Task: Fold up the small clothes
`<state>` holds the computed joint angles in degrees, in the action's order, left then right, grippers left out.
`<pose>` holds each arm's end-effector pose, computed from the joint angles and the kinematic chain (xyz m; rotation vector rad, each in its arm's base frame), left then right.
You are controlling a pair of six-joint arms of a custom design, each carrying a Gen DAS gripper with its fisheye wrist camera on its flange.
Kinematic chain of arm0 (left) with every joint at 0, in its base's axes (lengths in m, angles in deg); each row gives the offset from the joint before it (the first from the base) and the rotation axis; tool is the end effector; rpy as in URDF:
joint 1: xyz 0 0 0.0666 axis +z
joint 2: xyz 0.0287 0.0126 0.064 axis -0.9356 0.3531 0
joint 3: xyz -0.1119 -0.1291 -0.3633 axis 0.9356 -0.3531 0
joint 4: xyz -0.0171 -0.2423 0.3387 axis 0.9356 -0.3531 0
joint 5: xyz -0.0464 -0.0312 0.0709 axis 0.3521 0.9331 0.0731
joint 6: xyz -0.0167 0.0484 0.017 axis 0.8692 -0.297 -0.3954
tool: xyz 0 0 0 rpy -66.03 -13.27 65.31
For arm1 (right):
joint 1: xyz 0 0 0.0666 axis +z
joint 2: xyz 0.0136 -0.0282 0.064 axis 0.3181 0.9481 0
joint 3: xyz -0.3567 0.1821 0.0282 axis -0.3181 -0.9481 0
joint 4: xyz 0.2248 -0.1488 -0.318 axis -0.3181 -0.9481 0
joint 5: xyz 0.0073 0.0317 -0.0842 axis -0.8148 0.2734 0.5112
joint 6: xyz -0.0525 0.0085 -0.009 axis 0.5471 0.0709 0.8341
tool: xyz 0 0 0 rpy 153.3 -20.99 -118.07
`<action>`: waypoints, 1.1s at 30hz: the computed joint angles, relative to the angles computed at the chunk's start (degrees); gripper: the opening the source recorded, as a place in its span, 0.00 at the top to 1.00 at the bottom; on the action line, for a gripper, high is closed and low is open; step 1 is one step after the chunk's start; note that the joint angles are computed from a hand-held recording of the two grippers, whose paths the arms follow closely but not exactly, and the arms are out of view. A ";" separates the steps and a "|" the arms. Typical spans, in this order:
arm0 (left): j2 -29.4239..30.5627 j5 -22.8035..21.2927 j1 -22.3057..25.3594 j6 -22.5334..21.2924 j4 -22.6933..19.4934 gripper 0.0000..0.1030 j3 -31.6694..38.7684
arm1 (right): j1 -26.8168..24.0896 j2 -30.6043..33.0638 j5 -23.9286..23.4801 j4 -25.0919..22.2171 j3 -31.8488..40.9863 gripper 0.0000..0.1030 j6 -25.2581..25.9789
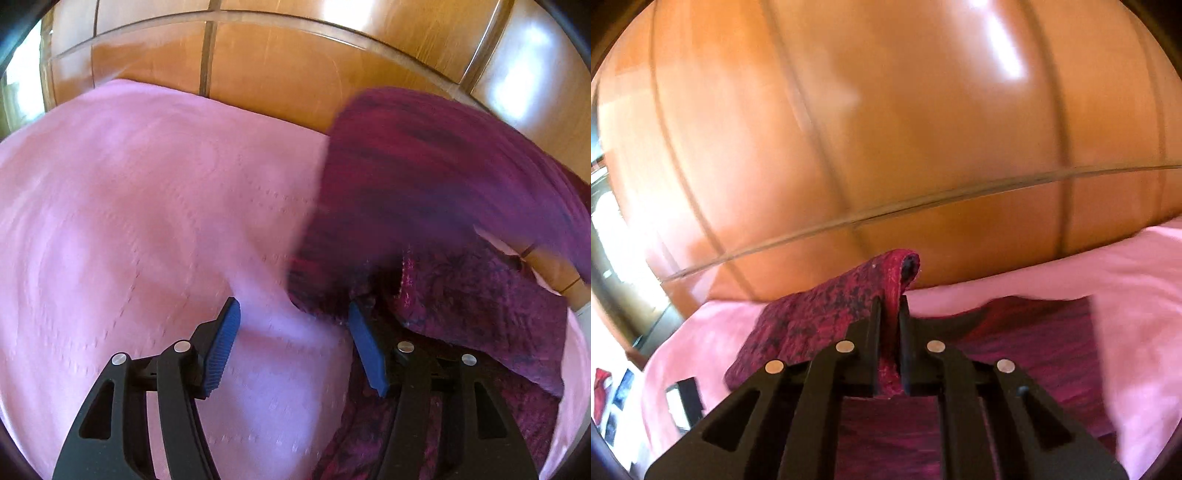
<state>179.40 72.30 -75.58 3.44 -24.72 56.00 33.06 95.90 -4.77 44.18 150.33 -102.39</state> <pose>0.6492 -0.0751 0.4148 -0.1155 2.5227 -0.2629 0.5842 0.1449 0.5073 0.3839 1.9318 0.3638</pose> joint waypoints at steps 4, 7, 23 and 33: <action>1.11 -1.59 -0.50 0.38 -0.50 0.41 1.19 | -3.40 -3.32 1.77 -0.75 -6.40 0.93 -3.35; 0.44 -3.19 -0.86 -0.53 0.40 0.41 -0.12 | -5.58 -2.66 -0.01 -3.14 -8.76 0.94 -6.80; -5.94 8.92 4.02 -7.49 6.89 0.50 -3.24 | -6.26 -2.48 -2.30 -2.92 -15.42 0.93 -8.34; 2.85 12.61 -1.30 -18.30 -2.61 0.53 5.85 | -5.56 0.83 2.92 -7.37 -10.67 0.92 -4.67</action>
